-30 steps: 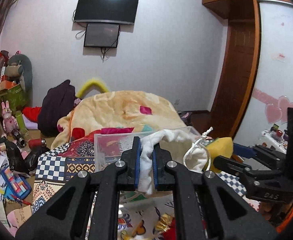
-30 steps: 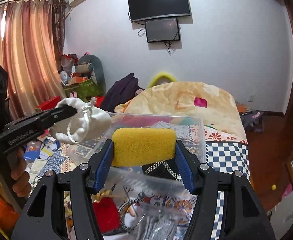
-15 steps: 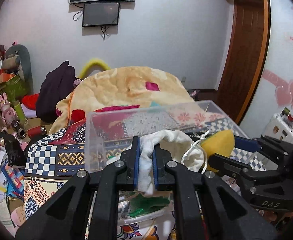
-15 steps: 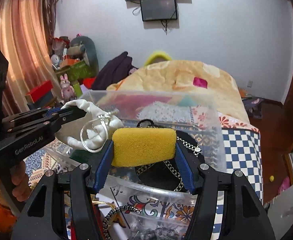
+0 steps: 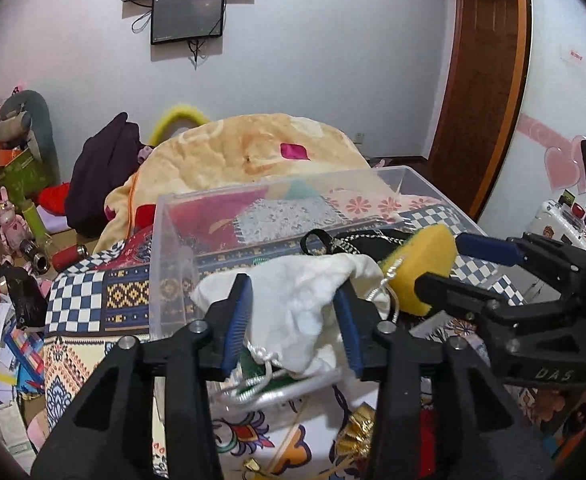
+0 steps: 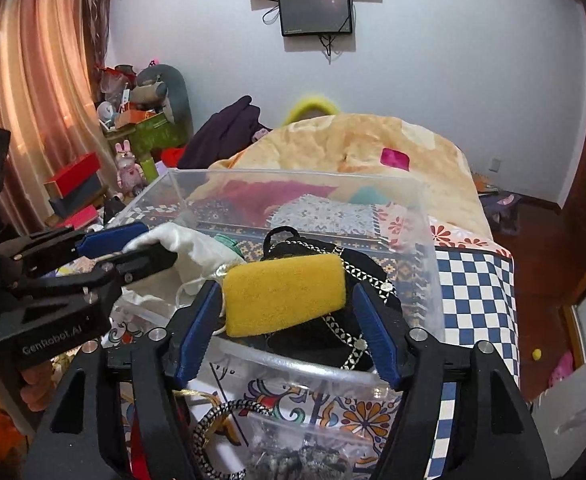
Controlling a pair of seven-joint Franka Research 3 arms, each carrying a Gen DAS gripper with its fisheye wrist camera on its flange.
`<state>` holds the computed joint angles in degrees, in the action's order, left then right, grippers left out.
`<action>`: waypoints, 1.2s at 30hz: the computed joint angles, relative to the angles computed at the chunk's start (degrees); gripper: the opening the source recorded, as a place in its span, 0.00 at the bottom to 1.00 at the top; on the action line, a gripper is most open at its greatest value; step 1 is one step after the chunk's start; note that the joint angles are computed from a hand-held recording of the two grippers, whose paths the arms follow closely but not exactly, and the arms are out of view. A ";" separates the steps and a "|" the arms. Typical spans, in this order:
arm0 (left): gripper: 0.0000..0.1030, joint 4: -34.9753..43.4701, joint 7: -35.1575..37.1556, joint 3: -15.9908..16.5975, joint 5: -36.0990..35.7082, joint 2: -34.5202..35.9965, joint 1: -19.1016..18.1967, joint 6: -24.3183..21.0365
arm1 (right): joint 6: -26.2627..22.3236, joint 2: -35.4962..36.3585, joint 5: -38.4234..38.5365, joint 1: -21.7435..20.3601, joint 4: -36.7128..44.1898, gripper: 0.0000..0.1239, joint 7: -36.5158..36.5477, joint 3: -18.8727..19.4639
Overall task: Organize soft objects
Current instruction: 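Lower the white pouch into the box with left tool while right tool drops sponge, then grasp the red velvet pouch with left tool while right tool grasps silver foil bag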
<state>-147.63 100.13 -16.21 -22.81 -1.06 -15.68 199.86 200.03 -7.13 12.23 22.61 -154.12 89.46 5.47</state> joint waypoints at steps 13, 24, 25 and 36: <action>0.65 -7.73 -25.77 2.30 28.82 -9.83 3.15 3.89 | 4.24 -7.63 -1.47 -0.09 -6.02 0.66 2.38 -0.22; 0.80 -11.98 -29.37 -1.22 31.21 -12.73 4.62 3.94 | 3.26 -11.25 0.84 1.04 -11.41 0.66 0.82 -0.17; 0.80 -12.18 -29.69 -1.19 31.64 -12.44 4.27 3.71 | 3.17 -11.12 0.19 1.62 -11.76 0.66 1.17 -0.89; 0.81 -13.81 -23.99 -5.34 25.18 -7.36 4.91 3.29 | 3.52 -8.43 -10.32 6.97 -14.61 0.66 10.32 -9.79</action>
<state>-161.43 76.14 -21.55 2.37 -8.41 -10.77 203.15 203.55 -15.56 1.91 29.58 -168.73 99.77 -4.32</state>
